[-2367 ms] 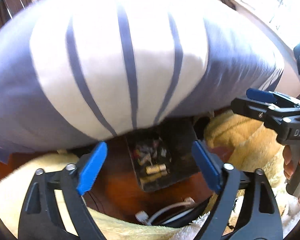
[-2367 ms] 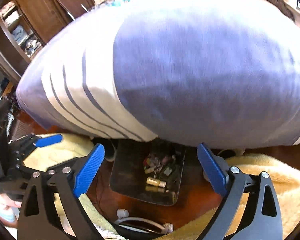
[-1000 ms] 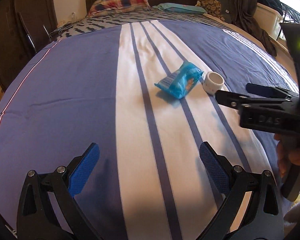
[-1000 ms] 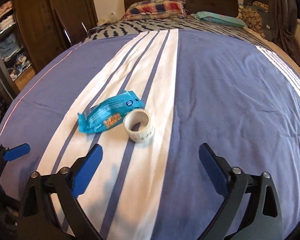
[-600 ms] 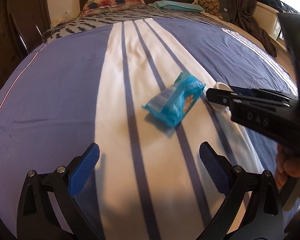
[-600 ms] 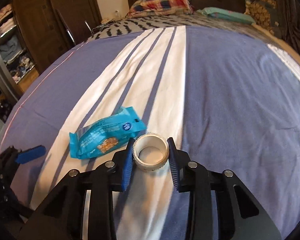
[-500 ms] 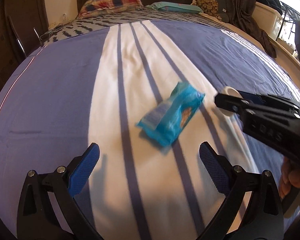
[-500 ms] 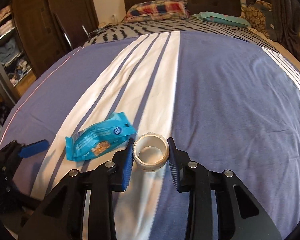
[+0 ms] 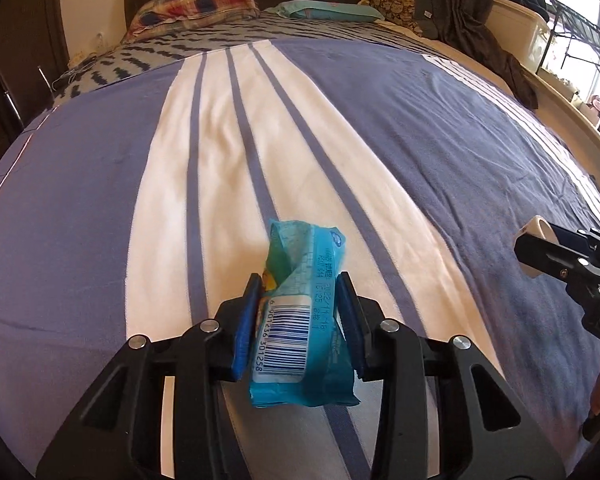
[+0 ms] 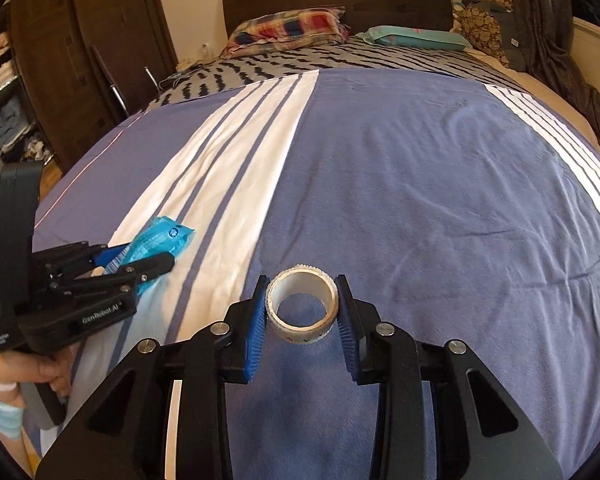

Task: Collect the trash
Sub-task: 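Grasp the white tape roll with the right tool while the left tool grasps the blue wipes pack, then carry the tape roll and wipes pack down past the bed edge to the bin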

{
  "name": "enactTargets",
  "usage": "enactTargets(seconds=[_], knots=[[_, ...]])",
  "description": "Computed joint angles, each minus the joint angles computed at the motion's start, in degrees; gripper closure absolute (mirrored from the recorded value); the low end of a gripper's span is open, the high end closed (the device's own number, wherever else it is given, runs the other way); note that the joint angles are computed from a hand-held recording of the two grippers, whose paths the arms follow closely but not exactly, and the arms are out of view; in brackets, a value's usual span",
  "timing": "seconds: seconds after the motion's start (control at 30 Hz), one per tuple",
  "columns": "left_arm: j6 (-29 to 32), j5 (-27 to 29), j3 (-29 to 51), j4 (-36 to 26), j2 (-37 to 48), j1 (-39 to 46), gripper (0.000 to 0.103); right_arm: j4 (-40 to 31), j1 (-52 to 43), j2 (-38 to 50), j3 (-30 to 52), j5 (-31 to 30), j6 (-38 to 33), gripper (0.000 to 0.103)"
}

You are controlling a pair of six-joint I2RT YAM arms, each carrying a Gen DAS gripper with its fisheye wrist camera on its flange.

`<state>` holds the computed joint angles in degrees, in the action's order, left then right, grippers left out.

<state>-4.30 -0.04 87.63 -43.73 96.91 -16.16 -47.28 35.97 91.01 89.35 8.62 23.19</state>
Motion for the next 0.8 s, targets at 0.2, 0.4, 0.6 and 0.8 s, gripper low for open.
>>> enactTargets(seconds=[0.2, 0.4, 0.6, 0.8], knots=[[-1.6, -3.8, -5.7, -1.4, -7.7, -3.7, 0.070, -1.3, 2.3, -6.6, -4.9, 2.4, 0.8, 0.070], [-4.8, -8.5, -12.2, -4.0, -19.3, -10.1, 0.070, -5.4, 8.0, -16.3, -9.1, 7.9, 3.9, 0.070], [-12.0, -13.0, -18.0, -8.9, -31.5, -18.6, 0.070, -13.6, 19.8, -24.8, -9.5, 18.4, 10.4, 0.070], [-23.9, -21.2, -20.9, -16.2, -41.0, -33.4, 0.070, -23.7, 36.0, -30.9, -9.0, 28.9, 23.0, 0.070]])
